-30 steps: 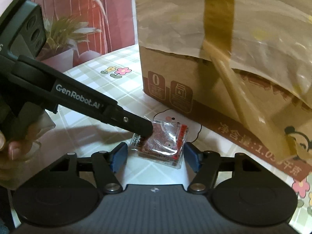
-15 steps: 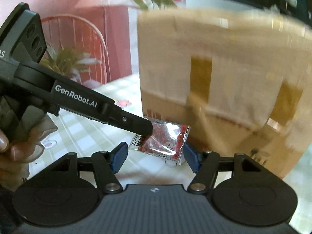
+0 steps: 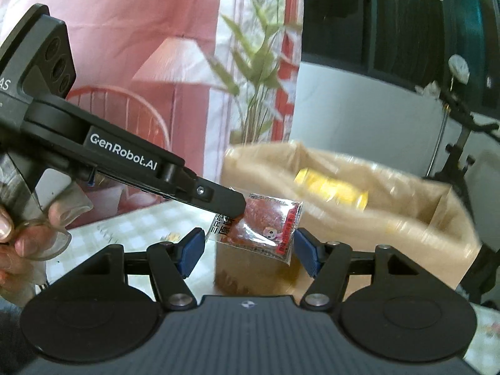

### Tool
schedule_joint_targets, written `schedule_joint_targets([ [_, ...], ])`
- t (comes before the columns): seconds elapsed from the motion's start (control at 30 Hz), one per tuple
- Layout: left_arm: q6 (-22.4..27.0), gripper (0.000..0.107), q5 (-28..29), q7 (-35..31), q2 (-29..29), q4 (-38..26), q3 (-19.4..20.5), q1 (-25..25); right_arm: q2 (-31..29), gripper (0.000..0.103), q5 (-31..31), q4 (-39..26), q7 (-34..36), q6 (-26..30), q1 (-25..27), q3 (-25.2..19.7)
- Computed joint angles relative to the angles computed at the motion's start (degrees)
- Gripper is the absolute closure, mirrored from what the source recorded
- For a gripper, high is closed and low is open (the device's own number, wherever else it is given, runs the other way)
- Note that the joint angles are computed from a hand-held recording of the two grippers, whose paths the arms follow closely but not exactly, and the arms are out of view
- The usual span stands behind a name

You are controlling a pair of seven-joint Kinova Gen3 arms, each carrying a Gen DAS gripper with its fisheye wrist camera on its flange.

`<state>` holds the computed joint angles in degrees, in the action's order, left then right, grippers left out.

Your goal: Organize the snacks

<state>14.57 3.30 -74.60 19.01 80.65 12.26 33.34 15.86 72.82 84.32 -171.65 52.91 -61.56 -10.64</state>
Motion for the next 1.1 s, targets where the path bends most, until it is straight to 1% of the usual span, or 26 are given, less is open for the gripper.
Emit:
schedule_joint_targets([
  [0.13, 1.8, 0.09, -0.7, -3.0, 3.5, -7.0, 1.2, -0.3, -1.2, 0.037, -1.3, -1.9, 2.3, -0.6, 2.1, 0.5],
  [0.23, 5.6, 0.09, 1.6, -6.6, 6.9, -13.3, 3.9, -2.0, -1.6, 0.037, -3.0, -3.4, 6.1, -1.1, 4.3, 1.1],
  [0.27, 7.0, 0.09, 2.0, -7.1, 8.1, -15.7, 3.8, -1.8, -1.6, 0.037, -4.1, -4.0, 7.9, -1.6, 5.2, 1.2],
  [0.33, 8.9, 0.09, 1.2, -7.1, 10.3, -19.5, 1.8, 0.0, -1.4, 0.037, -6.3, -5.0, 11.1, -3.1, 7.2, 1.6],
  [0.43, 12.7, 0.089, -0.5, -5.8, 14.0, -26.0, -1.7, 3.0, -0.1, 0.038, -7.9, -6.9, 14.3, -2.2, 8.0, 2.8],
  [0.5, 15.7, 0.087, -0.9, -4.2, 16.4, -30.3, -3.2, 4.0, 0.6, 0.038, -9.9, -7.8, 15.3, -3.0, 9.1, 3.6],
  [0.57, 17.0, 0.086, -2.4, -1.9, 17.8, -32.6, -5.6, 5.7, 1.2, 0.037, -13.0, -8.7, 15.8, -4.0, 10.4, 4.3],
  [0.6, 17.4, 0.082, -3.7, -0.5, 18.2, -33.2, -7.1, 6.8, 1.5, 0.037, -14.2, -9.1, 15.9, -4.0, 10.6, 4.7],
  [0.63, 17.8, 0.075, -5.1, 0.7, 18.5, -33.7, -8.5, 7.8, 2.0, 0.036, -15.2, -9.7, 15.9, -3.5, 10.7, 5.2],
  [0.67, 18.0, 0.071, -6.4, 1.8, 18.4, -33.5, -9.5, 8.5, 2.4, 0.036, -16.2, -10.6, 16.2, -2.8, 10.7, 5.6],
  [0.7, 18.4, 0.063, -7.8, 3.0, 18.4, -33.6, -10.6, 9.3, 2.8, 0.034, -17.3, -11.2, 16.2, -2.4, 10.8, 6.0],
  [0.73, 18.2, 0.057, -9.2, 3.9, 18.1, -32.9, -11.4, 9.9, 2.7, 0.034, -18.3, -11.3, 16.0, -2.2, 10.9, 6.3],
  [0.77, 18.2, 0.055, -10.4, 4.3, 17.8, -32.6, -11.8, 10.2, 2.7, 0.034, -19.2, -11.4, 15.9, -2.0, 11.0, 6.5],
  [0.83, 18.9, 0.043, -13.7, 6.3, 17.3, -32.2, -13.8, 11.7, 2.6, 0.033, -20.7, -11.8, 16.4, -1.1, 11.0, 6.8],
  [0.87, 19.7, 0.041, -15.2, 7.4, 17.3, -32.8, -14.7, 12.4, 2.6, 0.031, -21.0, -12.0, 16.6, -0.5, 10.9, 7.0],
  [0.9, 20.2, 0.037, -16.7, 8.7, 17.1, -32.8, -15.5, 13.0, 2.6, 0.025, -21.3, -12.3, 16.6, 0.4, 10.8, 7.1],
  [0.93, 21.1, 0.033, -18.1, 9.9, 17.1, -33.5, -16.1, 13.5, 2.6, 0.022, -21.4, -12.6, 16.4, 1.4, 10.6, 7.3],
  [0.97, 21.6, 0.03, -19.6, 11.3, 16.7, -33.4, -16.8, 14.2, 2.6, 0.021, -21.3, -12.7, 15.5, 2.3, 10.3, 7.6],
  [1.03, 22.5, 0.017, -23.0, 14.0, 15.6, -32.9, -18.2, 15.7, 1.7, 0.019, -21.2, -12.1, 13.1, 2.8, 10.1, 7.7],
  [1.1, 24.8, 0.015, -26.6, 17.0, 14.8, -33.3, -19.5, 17.5, 0.7, 0.014, -21.2, -11.7, 11.4, 3.2, 10.3, 7.3],
])
